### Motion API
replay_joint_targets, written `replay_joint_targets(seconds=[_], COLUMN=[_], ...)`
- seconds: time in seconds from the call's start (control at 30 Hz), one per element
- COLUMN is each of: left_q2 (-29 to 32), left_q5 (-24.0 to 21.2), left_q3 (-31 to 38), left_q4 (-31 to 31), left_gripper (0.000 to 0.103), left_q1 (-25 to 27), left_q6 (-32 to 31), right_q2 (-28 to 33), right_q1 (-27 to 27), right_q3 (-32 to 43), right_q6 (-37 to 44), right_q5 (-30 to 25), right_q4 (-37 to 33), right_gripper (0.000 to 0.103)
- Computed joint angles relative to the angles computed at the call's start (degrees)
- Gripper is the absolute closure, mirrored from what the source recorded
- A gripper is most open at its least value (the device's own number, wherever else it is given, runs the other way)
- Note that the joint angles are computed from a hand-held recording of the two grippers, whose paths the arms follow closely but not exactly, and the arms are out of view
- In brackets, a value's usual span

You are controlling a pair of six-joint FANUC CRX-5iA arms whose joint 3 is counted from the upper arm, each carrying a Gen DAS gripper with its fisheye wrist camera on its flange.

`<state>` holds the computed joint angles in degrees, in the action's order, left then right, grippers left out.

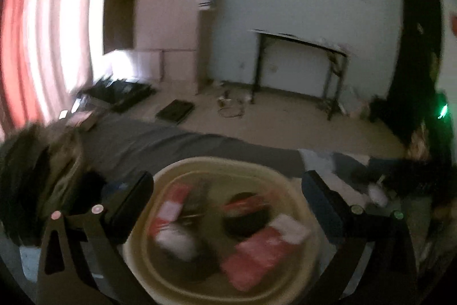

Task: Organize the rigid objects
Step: 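Grasp the HONGQIQUE box with the right tool while the left tool grasps the white round pad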

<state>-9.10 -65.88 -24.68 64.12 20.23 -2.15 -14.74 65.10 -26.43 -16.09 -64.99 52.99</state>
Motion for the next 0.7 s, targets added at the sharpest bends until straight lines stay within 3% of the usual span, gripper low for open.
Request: replay_joint_targets(seconds=[0.07,0.17,0.23,0.33,0.43,0.47,0.6,0.7], left_q2=[-2.3,-2.4,-4.4,-6.5,-8.0,-8.3,-8.6,-9.0], left_q5=[-1.2,-8.6,-8.2,-6.7,-4.1,-3.0,0.4,1.5], left_q3=[-1.6,-0.6,-2.7,-5.3,-8.0,-8.5,-9.2,-9.7], left_q4=[-0.9,-6.3,-8.1,-10.2,-10.9,-11.4,-14.3,-14.4], left_gripper=[0.000,0.000,0.000,0.000,0.000,0.000,0.000,0.000], left_q1=[-1.8,-5.2,-8.7,-13.7,-17.3,-18.2,-20.2,-20.6], left_q6=[-2.8,-2.4,-3.3,-3.0,-4.8,-5.1,-3.9,-4.2], right_q2=[-5.2,-11.7,-14.0,-16.2,-17.1,-18.0,-24.5,-24.1], right_q1=[5.5,14.9,19.3,23.0,21.9,20.8,14.8,10.7], right_q3=[-4.2,-8.7,-8.8,-10.2,-10.7,-11.5,-17.2,-18.5], right_q6=[-6.5,-14.0,-18.4,-21.9,-18.9,-18.3,-30.6,-30.0], right_q5=[-7.7,-21.6,-30.5,-36.9,-35.1,-32.6,-18.0,-11.0], right_q4=[3.0,3.2,-1.1,-4.0,-6.7,-6.6,-9.3,-10.0], right_gripper=[0.000,0.000,0.000,0.000,0.000,0.000,0.000,0.000])
